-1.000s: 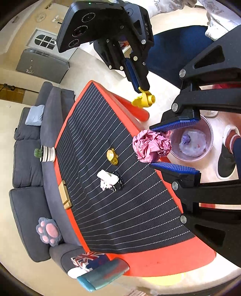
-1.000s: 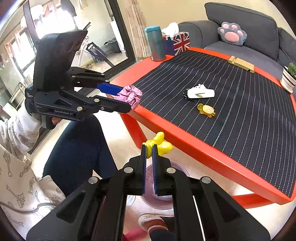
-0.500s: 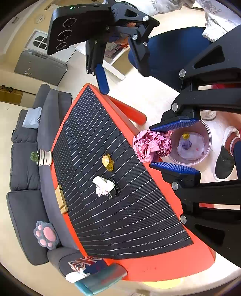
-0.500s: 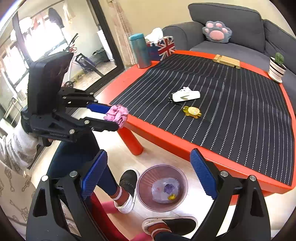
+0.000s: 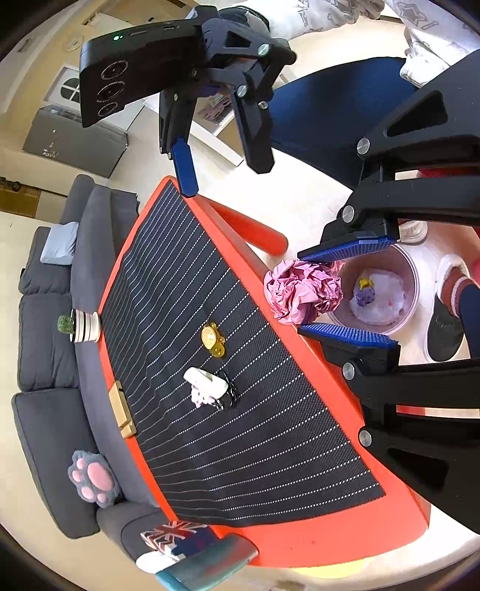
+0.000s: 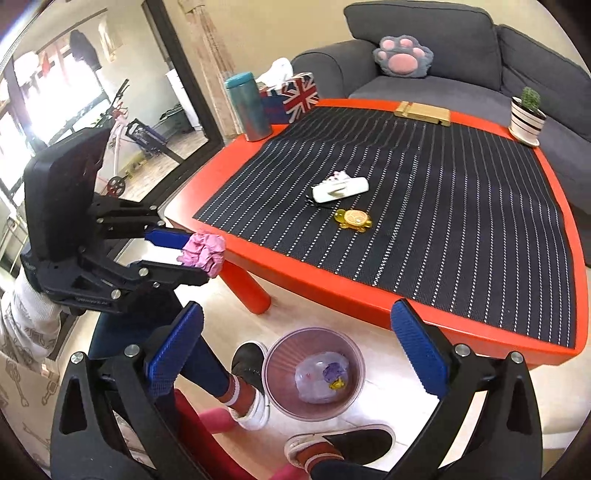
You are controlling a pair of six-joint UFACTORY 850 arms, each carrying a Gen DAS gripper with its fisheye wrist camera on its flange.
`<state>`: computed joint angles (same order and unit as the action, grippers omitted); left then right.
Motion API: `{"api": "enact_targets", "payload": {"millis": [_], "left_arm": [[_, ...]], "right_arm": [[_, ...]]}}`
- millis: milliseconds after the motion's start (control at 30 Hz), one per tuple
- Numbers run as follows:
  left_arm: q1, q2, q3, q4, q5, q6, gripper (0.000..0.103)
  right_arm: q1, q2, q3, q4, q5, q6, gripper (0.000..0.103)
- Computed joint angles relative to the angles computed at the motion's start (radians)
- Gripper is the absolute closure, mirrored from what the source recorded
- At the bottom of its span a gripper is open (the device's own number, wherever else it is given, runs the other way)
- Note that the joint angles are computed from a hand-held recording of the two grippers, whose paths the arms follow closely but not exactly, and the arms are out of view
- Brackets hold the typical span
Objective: Collect trash
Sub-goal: 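Carry both items over the wastebasket and open both grippers to drop them, then move the right gripper to the orange turtle-shaped item and grasp it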
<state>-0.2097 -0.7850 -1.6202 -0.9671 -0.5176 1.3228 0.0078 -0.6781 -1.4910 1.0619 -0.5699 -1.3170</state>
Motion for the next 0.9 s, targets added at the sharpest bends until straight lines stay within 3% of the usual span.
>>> {"api": "enact_targets", "payload": {"millis": [500, 533, 600, 633, 667, 900], "left_arm": [[-0.014, 0.022, 0.031, -0.014, -0.006, 0.039, 0.068], [-0.014, 0.020, 0.029, -0.016, -0.009, 0.041, 0.064], [-0.013, 0.022, 0.032, -0.028, -0.006, 0.049, 0.044], [-0.013, 0.023, 0.036, -0.040, 0.002, 0.056, 0.023], [-0.013, 0.025, 0.041, -0.061, 0.012, 0.067, 0.013], [-0.007, 0.021, 0.036, -0.055, 0.027, 0.033, 0.008]], "right_arm": [[-0.012, 0.021, 0.026, 0.014, 0.041, -0.001, 0.004], [-0.013, 0.021, 0.025, 0.016, 0.041, -0.001, 0.004], [-0.015, 0.022, 0.027, 0.022, 0.039, -0.002, 0.004], [-0.016, 0.022, 0.028, 0.024, 0.037, 0.000, 0.004], [-0.017, 0.022, 0.028, 0.025, 0.038, 0.002, 0.004], [-0.023, 0.018, 0.024, 0.024, 0.036, 0.026, 0.004]]}}
